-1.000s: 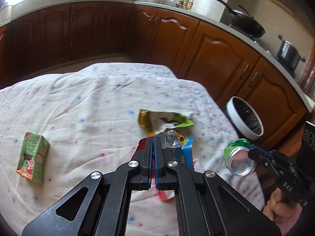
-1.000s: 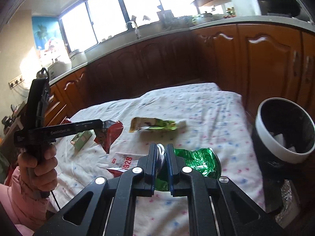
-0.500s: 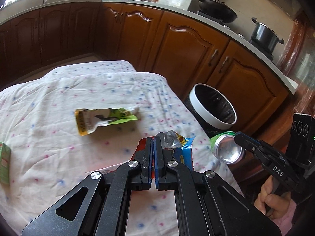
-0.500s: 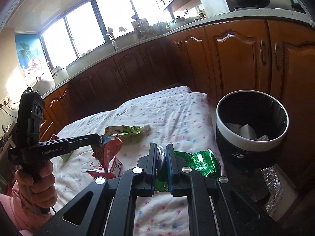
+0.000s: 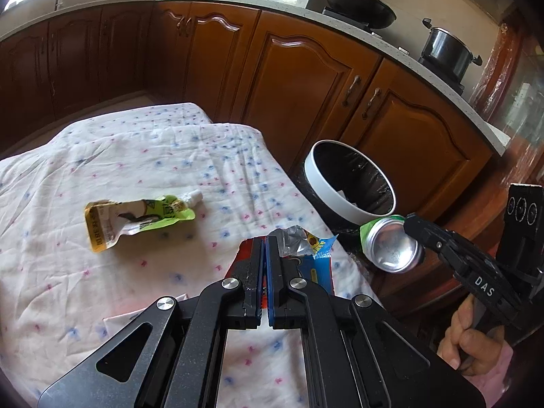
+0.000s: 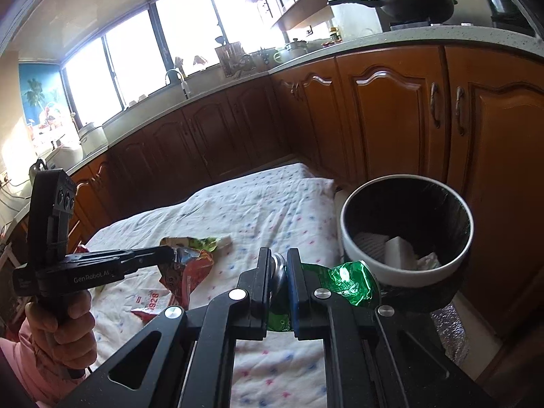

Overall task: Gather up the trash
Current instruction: 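Carry can and wrapper over the bin and open both tools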

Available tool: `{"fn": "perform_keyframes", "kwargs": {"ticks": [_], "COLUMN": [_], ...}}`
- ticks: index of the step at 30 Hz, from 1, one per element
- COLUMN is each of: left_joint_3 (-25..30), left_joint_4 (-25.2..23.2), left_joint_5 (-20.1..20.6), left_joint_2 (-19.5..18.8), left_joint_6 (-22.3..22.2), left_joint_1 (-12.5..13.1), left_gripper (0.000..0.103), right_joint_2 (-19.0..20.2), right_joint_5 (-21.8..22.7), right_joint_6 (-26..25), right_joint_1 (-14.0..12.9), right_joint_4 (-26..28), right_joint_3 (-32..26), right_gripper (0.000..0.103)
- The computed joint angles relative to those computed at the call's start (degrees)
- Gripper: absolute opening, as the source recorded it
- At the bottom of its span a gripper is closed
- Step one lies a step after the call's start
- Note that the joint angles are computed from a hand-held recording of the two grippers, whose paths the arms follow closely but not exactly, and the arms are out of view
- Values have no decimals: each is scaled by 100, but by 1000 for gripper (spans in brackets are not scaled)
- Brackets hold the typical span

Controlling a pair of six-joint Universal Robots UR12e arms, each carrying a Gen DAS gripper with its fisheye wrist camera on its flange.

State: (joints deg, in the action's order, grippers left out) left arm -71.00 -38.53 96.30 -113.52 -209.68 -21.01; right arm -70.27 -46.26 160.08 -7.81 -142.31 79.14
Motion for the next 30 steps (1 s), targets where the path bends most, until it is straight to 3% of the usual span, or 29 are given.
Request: {"fn": "perform_keyframes", "kwargs": {"ticks": [8, 16, 30], "left_joint_3": [641, 1777, 4480], "left_joint_4": [-223, -594, -2246], "left_joint_5": [-107, -190, -65], "left_joint_2": [-390, -1059, -2612], "left_joint_6": [217, 454, 859], "left_joint_1": [-33, -65, -156], "left_gripper": [1, 1, 1], "right_joint_2": [377, 851, 1416], "right_joint_5": [-93, -122, -261], "right_joint_6": [270, 657, 966], "right_joint_1": [-80, -150, -193], "right_joint_4": [51, 208, 729], "right_joint_3": [-542, -1234, -1997], "right_gripper": [9, 9, 9]}}
